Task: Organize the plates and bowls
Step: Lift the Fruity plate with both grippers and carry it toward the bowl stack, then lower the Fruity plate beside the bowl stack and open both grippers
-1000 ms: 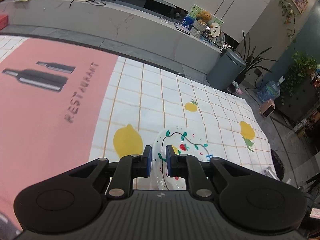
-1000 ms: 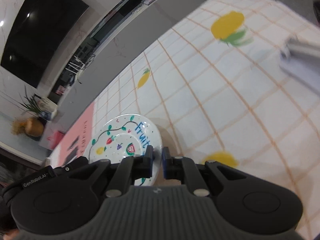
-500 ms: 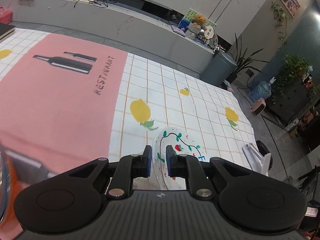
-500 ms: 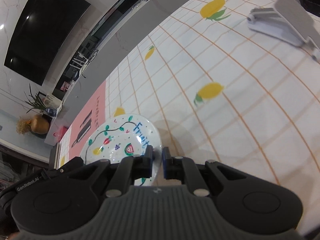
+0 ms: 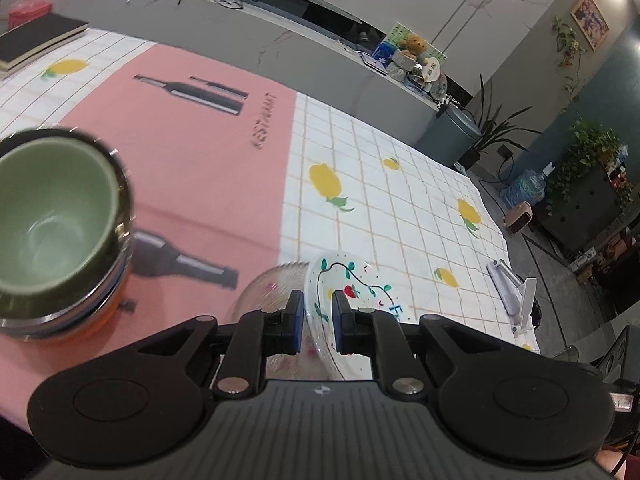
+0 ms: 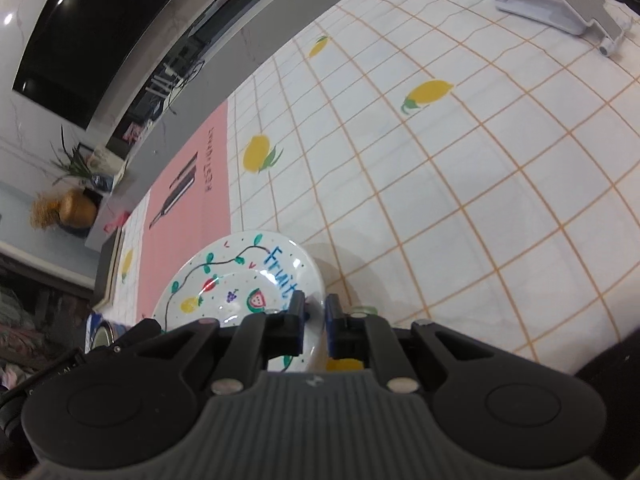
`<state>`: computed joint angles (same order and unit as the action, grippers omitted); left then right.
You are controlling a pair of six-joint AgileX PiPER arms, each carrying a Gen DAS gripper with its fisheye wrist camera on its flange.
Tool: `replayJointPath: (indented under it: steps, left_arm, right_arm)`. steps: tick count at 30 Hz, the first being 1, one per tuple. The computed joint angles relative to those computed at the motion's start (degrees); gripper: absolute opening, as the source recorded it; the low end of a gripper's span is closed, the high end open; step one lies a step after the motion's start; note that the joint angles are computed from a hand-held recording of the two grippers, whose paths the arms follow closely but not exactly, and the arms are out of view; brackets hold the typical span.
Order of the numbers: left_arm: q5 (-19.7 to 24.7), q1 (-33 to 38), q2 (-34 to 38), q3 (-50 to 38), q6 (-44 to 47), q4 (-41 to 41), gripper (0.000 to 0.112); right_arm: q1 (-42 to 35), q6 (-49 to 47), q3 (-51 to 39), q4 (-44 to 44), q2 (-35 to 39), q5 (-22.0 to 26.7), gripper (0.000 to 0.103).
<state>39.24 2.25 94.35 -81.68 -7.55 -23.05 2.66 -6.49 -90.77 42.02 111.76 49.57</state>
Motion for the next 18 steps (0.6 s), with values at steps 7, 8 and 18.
replayJointPath:
  steps: [7, 8, 18]
  left_arm:
    - [-1.7, 1.6, -2.2, 5.5, 1.5, -2.3, 0.016]
    - [-2.0, 1.5, -2.1, 5.8, 1.3, -2.2, 0.016]
    - [-3.0, 2.1, 0.5, 5.1, 0.1, -0.1, 0.016]
  right_arm:
    - [2.9, 1.2, 0.4, -4.5, -0.7, -1.5, 0.008]
    - [3.1, 1.4, 0.2, -5.0, -0.6, -1.9, 0.008]
    - [6.4, 3.4, -4.4, -10.0, 2.3, -3.4, 0.008]
